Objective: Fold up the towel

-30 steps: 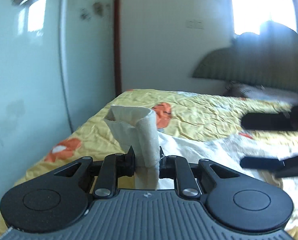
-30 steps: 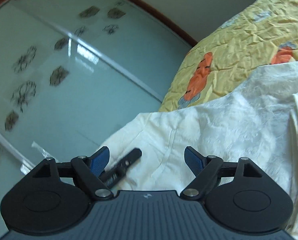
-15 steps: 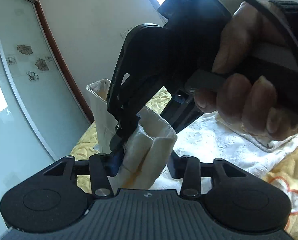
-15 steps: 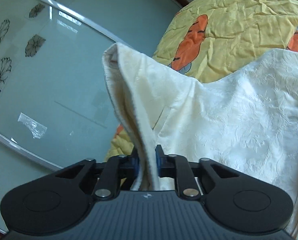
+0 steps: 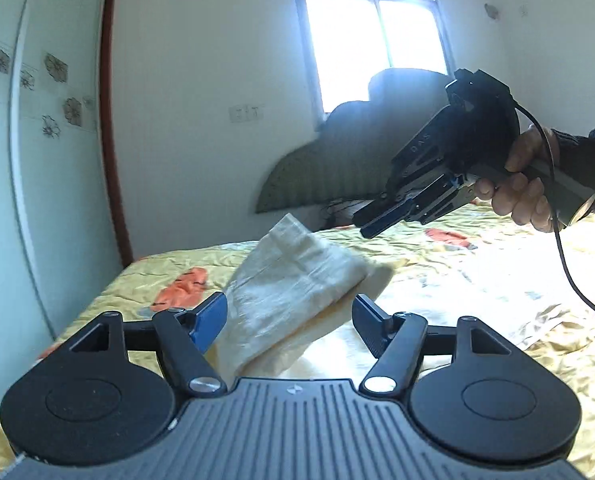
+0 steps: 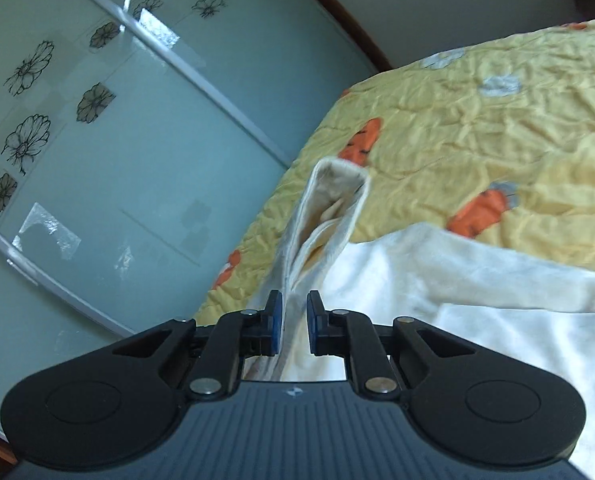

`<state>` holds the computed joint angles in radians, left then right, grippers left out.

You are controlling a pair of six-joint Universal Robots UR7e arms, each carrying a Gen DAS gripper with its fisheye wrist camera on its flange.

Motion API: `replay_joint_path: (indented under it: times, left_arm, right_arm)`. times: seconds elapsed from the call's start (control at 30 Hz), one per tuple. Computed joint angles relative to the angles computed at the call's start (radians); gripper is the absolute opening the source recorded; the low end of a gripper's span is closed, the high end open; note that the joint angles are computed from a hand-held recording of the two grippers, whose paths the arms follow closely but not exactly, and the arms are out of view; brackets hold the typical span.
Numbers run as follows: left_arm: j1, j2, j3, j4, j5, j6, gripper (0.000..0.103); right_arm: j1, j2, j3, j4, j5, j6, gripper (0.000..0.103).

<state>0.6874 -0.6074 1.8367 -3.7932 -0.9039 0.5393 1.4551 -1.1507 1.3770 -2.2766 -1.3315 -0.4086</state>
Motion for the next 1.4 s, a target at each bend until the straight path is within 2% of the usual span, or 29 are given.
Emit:
replay_joint_path:
  times: [0.07,0.13,0.17,0.23,0.27,0.3,0.33,0.37,0.4,0.47,0.57,0.67,0.77,0.87,0.93,1.0,1.07,1.2,1.27,1.3,1.33,1.37,1.4]
  left_arm:
    - [0.014,0.004,-0.026,0.079,-0.078,-0.030,0.073]
    - [0.029,0.016,-0.051,0.152,-0.141,-0.053,0.074]
    - [0.022,0.032,-0.058,0.176,-0.129,-0.078,0.073]
    - [0.018,0.043,-0.074,0.211,-0.117,-0.108,0.073]
    - [0.010,0.047,-0.054,0.188,-0.121,-0.118,0.073]
    - [0.005,0.048,-0.042,0.167,-0.118,-0.112,0.073]
    - [-0.001,0.047,-0.029,0.146,-0.106,-0.099,0.074]
    - [-0.007,0.047,-0.022,0.127,-0.080,-0.078,0.074]
    - [-0.011,0.047,-0.016,0.115,-0.055,-0.064,0.075]
    - [-0.027,0.049,0.005,0.085,0.014,-0.061,0.078]
    - [-0.035,0.034,0.022,0.076,0.104,-0.094,0.078]
    - [-0.031,0.010,0.039,0.072,0.141,-0.134,0.079]
    - [-0.024,-0.005,0.053,0.071,0.156,-0.144,0.081]
    - [-0.017,-0.012,0.060,0.077,0.150,-0.162,0.081]
    - [-0.017,-0.019,0.069,0.080,0.137,-0.167,0.081]
    - [-0.015,-0.021,0.075,0.071,0.125,-0.146,0.081]
    - [-0.013,-0.020,0.080,0.059,0.120,-0.125,0.083]
    - [-0.005,-0.025,0.087,0.055,0.116,-0.129,0.084]
    - [-0.002,-0.025,0.083,0.059,0.119,-0.141,0.084]
    - [0.001,-0.025,0.080,0.060,0.115,-0.146,0.084]
    - [0.004,-0.024,0.075,0.064,0.107,-0.153,0.084]
    - [0.006,-0.023,0.071,0.069,0.100,-0.158,0.084]
    - [0.007,-0.020,0.064,0.072,0.091,-0.161,0.084]
  right_arm:
    - [-0.039,-0.049,0.010,0.000,-0.012,0.017,0.012]
    - [-0.106,-0.099,0.041,-0.013,0.017,0.085,0.013]
    - [-0.137,-0.115,0.059,-0.020,0.043,0.119,0.014]
    - [-0.194,-0.145,0.135,-0.104,0.131,0.215,0.015]
    - [-0.209,-0.151,0.161,-0.120,0.175,0.237,0.015]
    - [-0.219,-0.151,0.178,-0.118,0.221,0.240,0.025]
    - [-0.220,-0.146,0.185,-0.107,0.249,0.229,0.050]
    - [-0.212,-0.138,0.193,-0.106,0.256,0.222,0.084]
    - [-0.200,-0.127,0.199,-0.111,0.254,0.216,0.092]
    - [-0.173,-0.085,0.187,-0.083,0.251,0.187,0.093]
    - [-0.133,-0.006,0.135,-0.019,0.194,0.221,0.093]
    - [-0.113,0.045,0.111,0.002,0.164,0.256,0.093]
    - [-0.089,0.068,0.111,-0.044,0.114,0.313,0.093]
    - [-0.069,0.087,0.113,-0.098,0.093,0.366,0.099]
    - [-0.043,0.093,0.104,-0.084,0.043,0.347,0.101]
    - [-0.052,0.092,0.090,-0.018,0.098,0.315,0.101]
    - [-0.056,0.089,0.087,0.015,0.135,0.329,0.101]
    - [-0.044,0.083,0.081,0.015,0.090,0.336,0.101]
    - [-0.014,0.080,0.086,-0.028,-0.040,0.323,0.101]
    - [0.011,0.097,0.078,-0.083,-0.127,0.289,0.100]
    - [0.025,0.101,0.089,-0.124,-0.172,0.260,0.100]
    - [0.027,0.105,0.089,-0.123,-0.175,0.270,0.101]
    - [0.019,0.108,0.087,-0.110,-0.146,0.286,0.101]
